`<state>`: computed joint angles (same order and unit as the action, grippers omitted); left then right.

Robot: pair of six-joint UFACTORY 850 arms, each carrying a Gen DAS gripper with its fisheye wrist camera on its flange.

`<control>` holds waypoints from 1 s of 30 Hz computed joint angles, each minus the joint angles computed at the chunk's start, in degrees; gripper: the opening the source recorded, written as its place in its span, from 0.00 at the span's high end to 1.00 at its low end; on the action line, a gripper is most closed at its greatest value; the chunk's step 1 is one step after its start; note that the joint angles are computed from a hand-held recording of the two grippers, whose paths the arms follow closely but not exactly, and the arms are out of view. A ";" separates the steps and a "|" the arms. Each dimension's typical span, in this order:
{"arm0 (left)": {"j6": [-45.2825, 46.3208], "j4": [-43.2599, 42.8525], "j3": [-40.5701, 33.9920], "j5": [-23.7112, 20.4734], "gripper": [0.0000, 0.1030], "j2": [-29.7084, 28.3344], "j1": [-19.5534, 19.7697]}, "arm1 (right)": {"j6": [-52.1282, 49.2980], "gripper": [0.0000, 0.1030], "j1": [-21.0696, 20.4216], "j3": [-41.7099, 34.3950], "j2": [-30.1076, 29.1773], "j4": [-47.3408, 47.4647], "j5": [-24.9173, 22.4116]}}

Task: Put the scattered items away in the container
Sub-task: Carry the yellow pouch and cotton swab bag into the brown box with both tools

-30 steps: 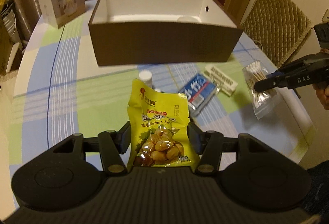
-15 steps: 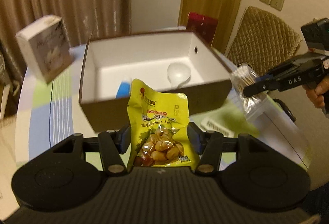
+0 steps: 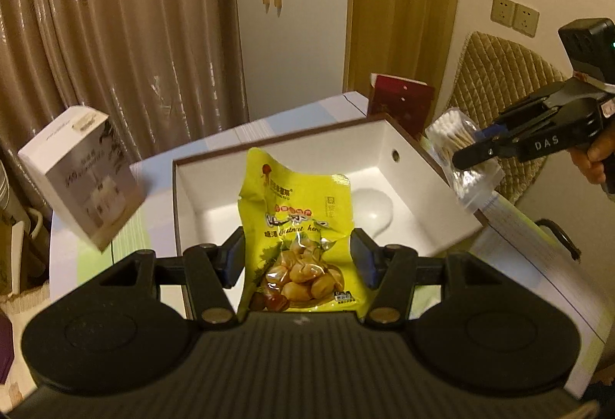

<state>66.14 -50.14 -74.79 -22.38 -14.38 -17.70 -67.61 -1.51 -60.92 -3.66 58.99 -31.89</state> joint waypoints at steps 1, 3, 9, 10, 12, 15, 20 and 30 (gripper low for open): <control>-0.61 0.69 -1.27 -0.16 0.49 -1.09 -0.08 | 0.41 0.79 0.26 -0.85 -0.90 -0.92 0.30; -1.10 1.35 -3.25 -0.69 0.49 -2.98 -0.15 | 1.40 0.79 0.69 -2.33 -2.57 -3.18 0.63; -3.47 3.27 -8.67 -4.76 0.49 -8.64 0.27 | 4.22 0.79 1.71 -5.51 -6.93 -11.87 -0.03; -3.94 3.92 -9.45 -5.41 0.49 -9.49 0.30 | 4.61 0.79 1.92 -6.11 -7.71 -13.67 -0.41; -5.16 5.88 -11.17 -6.55 0.49 -11.30 0.20 | 5.10 0.79 2.28 -7.39 -9.30 -17.02 -1.49; -7.57 9.69 -14.15 -8.50 0.49 -14.18 -0.18 | 3.52 0.79 2.48 -9.89 -12.15 -20.73 -4.73; -11.63 15.42 -19.67 -12.29 0.49 -19.14 -0.90 | 3.42 0.79 3.35 -15.15 -17.15 -29.00 -10.45; -18.63 24.22 -29.00 -19.95 0.49 -27.69 -2.54 | 3.44 0.79 4.95 -23.32 -24.72 -38.72 -18.96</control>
